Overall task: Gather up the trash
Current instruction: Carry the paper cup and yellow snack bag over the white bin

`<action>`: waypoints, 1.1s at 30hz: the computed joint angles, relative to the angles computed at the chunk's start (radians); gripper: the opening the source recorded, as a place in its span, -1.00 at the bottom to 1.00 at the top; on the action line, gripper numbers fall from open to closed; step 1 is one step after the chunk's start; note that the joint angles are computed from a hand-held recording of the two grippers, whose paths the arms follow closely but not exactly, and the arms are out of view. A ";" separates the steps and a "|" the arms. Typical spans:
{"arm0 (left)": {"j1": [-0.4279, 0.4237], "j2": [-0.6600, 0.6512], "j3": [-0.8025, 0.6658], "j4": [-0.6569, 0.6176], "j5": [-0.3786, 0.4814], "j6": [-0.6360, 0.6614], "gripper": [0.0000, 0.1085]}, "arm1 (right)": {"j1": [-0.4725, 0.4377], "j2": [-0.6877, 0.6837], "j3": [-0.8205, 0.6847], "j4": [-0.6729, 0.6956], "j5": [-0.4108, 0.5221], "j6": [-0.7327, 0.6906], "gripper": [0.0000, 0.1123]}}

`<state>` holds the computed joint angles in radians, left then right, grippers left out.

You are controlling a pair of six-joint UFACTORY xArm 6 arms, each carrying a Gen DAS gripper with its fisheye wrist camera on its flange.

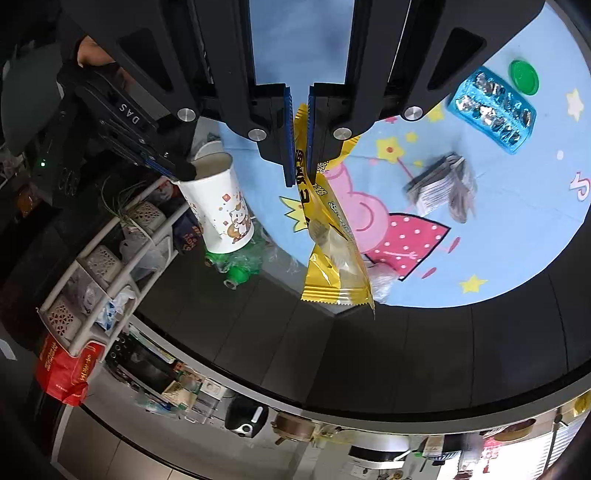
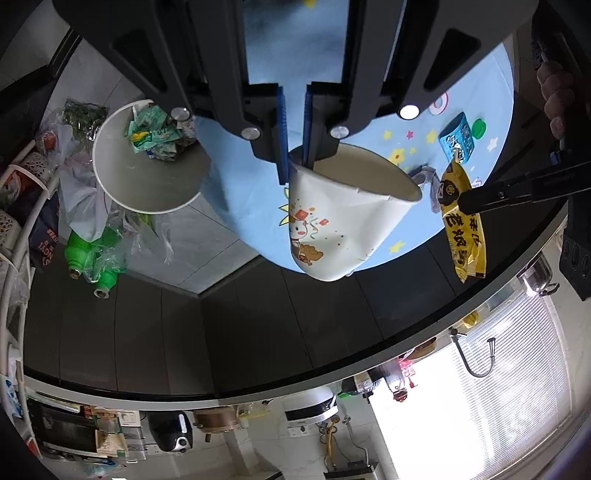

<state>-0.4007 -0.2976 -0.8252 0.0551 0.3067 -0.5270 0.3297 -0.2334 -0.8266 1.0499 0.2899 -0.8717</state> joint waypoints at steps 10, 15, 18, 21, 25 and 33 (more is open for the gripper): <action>-0.090 0.225 -0.242 -0.112 0.019 0.154 -0.90 | -0.150 0.031 -0.010 0.039 0.006 -0.025 -0.85; -0.127 0.362 -0.387 -0.180 0.042 0.231 -0.90 | -0.217 0.066 -0.023 0.050 0.017 -0.034 -0.85; -0.145 0.446 -0.480 -0.192 0.068 0.250 -0.90 | -0.257 0.095 -0.033 0.058 0.028 -0.041 -0.85; -0.158 0.526 -0.564 -0.217 0.097 0.280 -0.90 | -0.285 0.124 -0.043 0.066 0.037 -0.049 -0.85; -0.168 0.622 -0.673 -0.243 0.145 0.311 -0.90 | -0.314 0.180 -0.071 0.062 0.045 -0.048 -0.85; -0.177 0.810 -0.900 -0.173 0.268 0.287 -0.90 | -0.347 0.306 -0.138 0.039 0.055 -0.025 -0.85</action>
<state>-0.5780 0.5124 -1.7255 -0.1184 0.5746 -0.2404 -0.0173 0.0730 -0.9642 1.0888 0.3450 -0.8966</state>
